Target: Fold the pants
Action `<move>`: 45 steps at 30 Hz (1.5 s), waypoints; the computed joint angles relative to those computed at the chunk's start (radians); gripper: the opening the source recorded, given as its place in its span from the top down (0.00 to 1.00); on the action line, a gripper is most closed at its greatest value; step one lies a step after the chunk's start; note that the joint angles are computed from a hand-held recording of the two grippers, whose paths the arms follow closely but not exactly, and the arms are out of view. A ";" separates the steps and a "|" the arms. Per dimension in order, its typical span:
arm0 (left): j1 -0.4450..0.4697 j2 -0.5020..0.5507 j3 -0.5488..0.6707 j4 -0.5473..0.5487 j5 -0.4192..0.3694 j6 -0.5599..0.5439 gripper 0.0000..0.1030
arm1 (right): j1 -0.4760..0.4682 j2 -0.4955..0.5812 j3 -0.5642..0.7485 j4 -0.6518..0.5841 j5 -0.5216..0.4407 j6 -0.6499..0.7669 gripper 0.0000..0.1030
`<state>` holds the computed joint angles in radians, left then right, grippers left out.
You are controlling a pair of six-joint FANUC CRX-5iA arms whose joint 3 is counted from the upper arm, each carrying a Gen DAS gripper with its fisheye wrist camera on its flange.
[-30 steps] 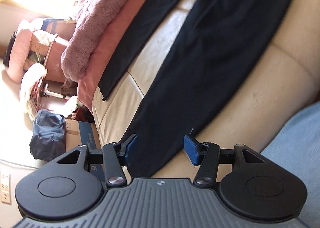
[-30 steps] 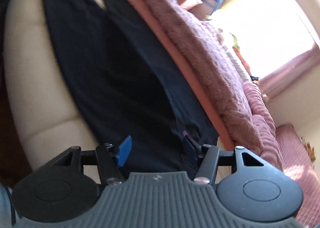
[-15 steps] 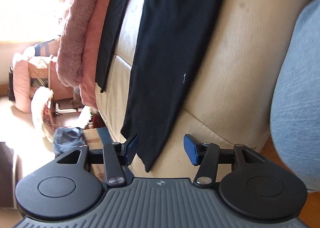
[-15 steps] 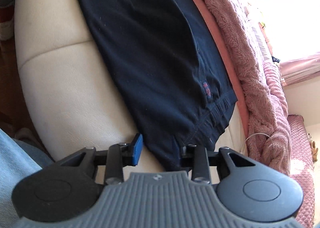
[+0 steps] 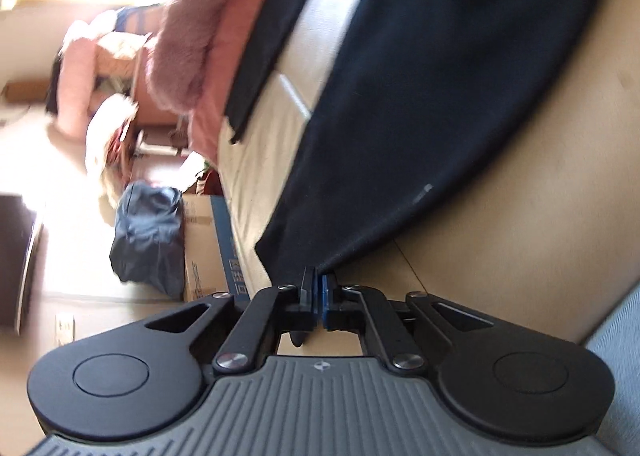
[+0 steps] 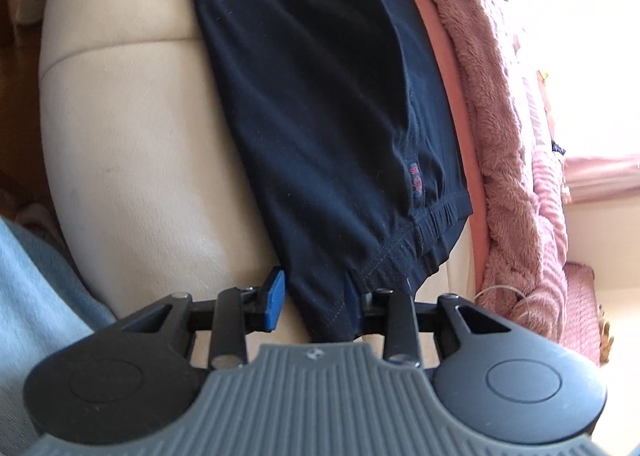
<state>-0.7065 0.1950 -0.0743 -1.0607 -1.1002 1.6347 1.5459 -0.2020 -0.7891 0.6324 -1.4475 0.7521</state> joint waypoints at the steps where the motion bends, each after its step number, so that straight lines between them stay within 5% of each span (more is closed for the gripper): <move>1: -0.001 0.001 0.012 0.002 -0.012 0.029 0.99 | 0.001 0.004 -0.005 0.007 0.005 0.018 0.76; 8: 0.009 0.001 0.098 0.047 -0.079 0.203 0.99 | -0.001 0.016 -0.018 0.024 0.041 0.090 1.00; 14: 0.035 -0.003 0.172 0.113 -0.110 0.365 0.99 | -0.003 -0.006 -0.025 0.092 -0.004 -0.090 1.00; 23: 0.109 0.108 0.431 0.181 -0.166 0.426 0.99 | -0.262 -0.041 0.010 0.302 0.086 -0.238 1.00; 34: 0.156 0.501 1.006 0.214 -0.309 0.204 1.00 | -0.774 0.155 0.198 0.427 0.453 -0.112 1.00; 45: 0.179 0.947 1.641 0.226 -0.533 -0.099 1.00 | -0.950 0.401 0.339 0.335 0.619 -0.051 1.00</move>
<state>-0.5272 1.1425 1.5670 -0.8342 -1.6335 1.5360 0.5963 0.1987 -0.4496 0.9671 -0.8286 0.7010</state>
